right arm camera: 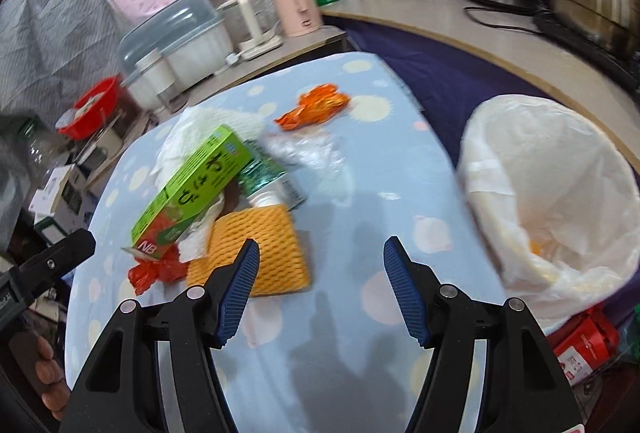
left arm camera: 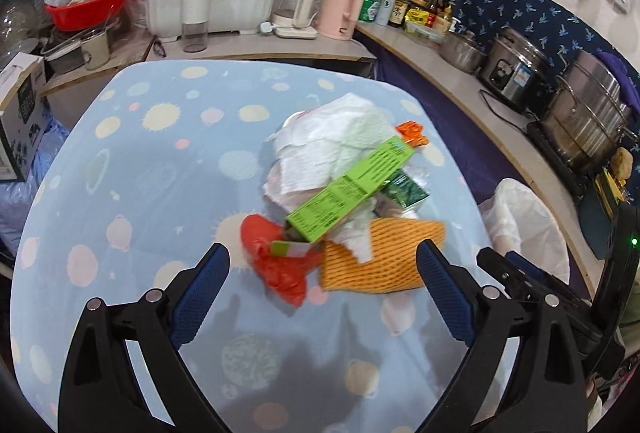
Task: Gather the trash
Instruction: 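Grasp the green wasabi box with the left tool while the right tool grasps the second foam net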
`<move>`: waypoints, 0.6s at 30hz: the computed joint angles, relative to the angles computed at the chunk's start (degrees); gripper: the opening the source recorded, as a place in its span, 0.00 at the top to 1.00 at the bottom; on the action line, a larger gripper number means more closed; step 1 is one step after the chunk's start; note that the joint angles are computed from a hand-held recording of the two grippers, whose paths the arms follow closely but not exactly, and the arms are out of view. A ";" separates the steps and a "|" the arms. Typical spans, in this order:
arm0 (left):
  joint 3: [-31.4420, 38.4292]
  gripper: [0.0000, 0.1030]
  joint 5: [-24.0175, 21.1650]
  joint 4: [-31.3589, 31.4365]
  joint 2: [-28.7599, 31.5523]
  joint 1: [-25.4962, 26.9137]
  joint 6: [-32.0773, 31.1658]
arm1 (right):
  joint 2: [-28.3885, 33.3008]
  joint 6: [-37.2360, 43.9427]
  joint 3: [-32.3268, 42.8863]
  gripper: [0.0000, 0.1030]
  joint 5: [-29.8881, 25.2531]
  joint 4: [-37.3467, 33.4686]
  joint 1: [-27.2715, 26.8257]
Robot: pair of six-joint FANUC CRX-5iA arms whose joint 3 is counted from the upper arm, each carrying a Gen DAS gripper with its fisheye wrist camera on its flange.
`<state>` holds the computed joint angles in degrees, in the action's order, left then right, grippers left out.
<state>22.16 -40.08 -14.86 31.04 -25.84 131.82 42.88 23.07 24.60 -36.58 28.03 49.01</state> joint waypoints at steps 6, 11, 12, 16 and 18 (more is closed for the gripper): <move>-1.89 0.12 0.62 1.29 0.01 1.33 -0.33 | 5.25 8.61 8.82 0.39 -3.04 -6.88 -0.19; -2.20 0.12 1.52 3.51 0.68 2.35 -2.64 | 8.35 13.39 13.89 0.39 -4.52 -11.56 -0.76; -2.25 0.12 1.72 4.18 0.87 2.58 -3.34 | 8.79 14.02 14.51 0.39 -4.58 -12.27 -0.84; -1.94 0.11 2.16 5.79 1.72 3.01 -5.18 | 10.26 17.07 17.32 0.49 -5.98 -15.26 -1.00; -1.49 0.11 2.14 6.28 2.24 3.09 -5.86 | 10.83 18.85 18.57 0.68 -7.24 -15.98 -0.81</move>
<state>20.67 -37.94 -8.58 33.28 -22.75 125.96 53.71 41.92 43.17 -43.82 12.05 48.20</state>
